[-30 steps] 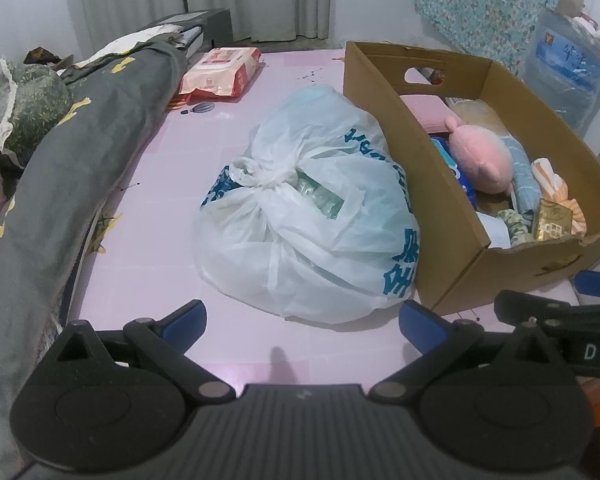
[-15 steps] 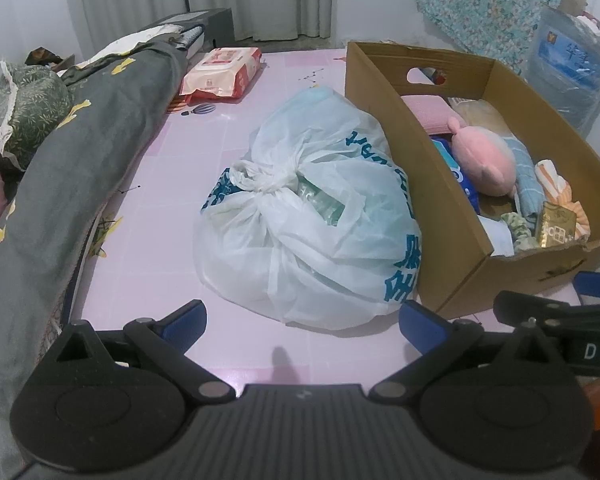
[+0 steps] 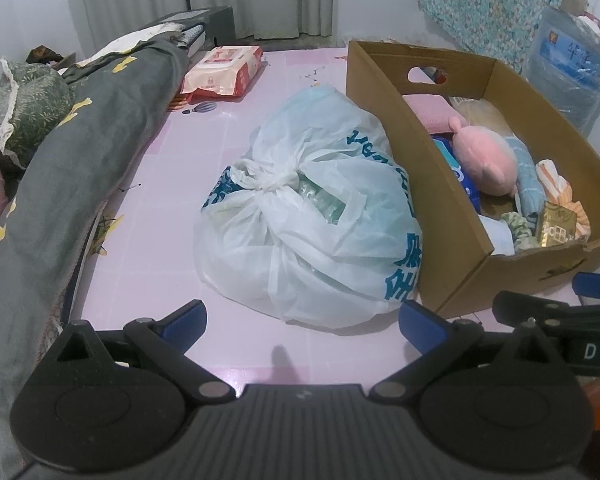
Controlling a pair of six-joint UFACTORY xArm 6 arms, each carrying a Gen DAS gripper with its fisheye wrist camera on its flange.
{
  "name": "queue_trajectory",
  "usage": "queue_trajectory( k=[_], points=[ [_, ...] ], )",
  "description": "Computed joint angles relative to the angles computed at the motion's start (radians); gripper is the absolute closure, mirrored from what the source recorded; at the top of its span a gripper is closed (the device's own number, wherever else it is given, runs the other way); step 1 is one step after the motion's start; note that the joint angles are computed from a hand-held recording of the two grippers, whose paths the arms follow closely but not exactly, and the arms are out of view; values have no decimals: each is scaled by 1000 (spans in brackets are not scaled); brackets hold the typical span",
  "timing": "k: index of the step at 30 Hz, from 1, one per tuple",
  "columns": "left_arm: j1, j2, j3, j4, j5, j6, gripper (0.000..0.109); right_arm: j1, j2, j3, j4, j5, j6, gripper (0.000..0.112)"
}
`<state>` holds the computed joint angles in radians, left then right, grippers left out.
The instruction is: Organize soft objects
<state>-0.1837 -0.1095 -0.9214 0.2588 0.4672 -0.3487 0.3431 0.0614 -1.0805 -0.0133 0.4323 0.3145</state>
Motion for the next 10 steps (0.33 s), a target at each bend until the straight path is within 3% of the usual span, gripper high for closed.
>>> queue_trajectory(
  k=[10],
  points=[
    [0,-6,5,5,-1,-7,6,5,-10,10,4,-1,5,11]
  ],
)
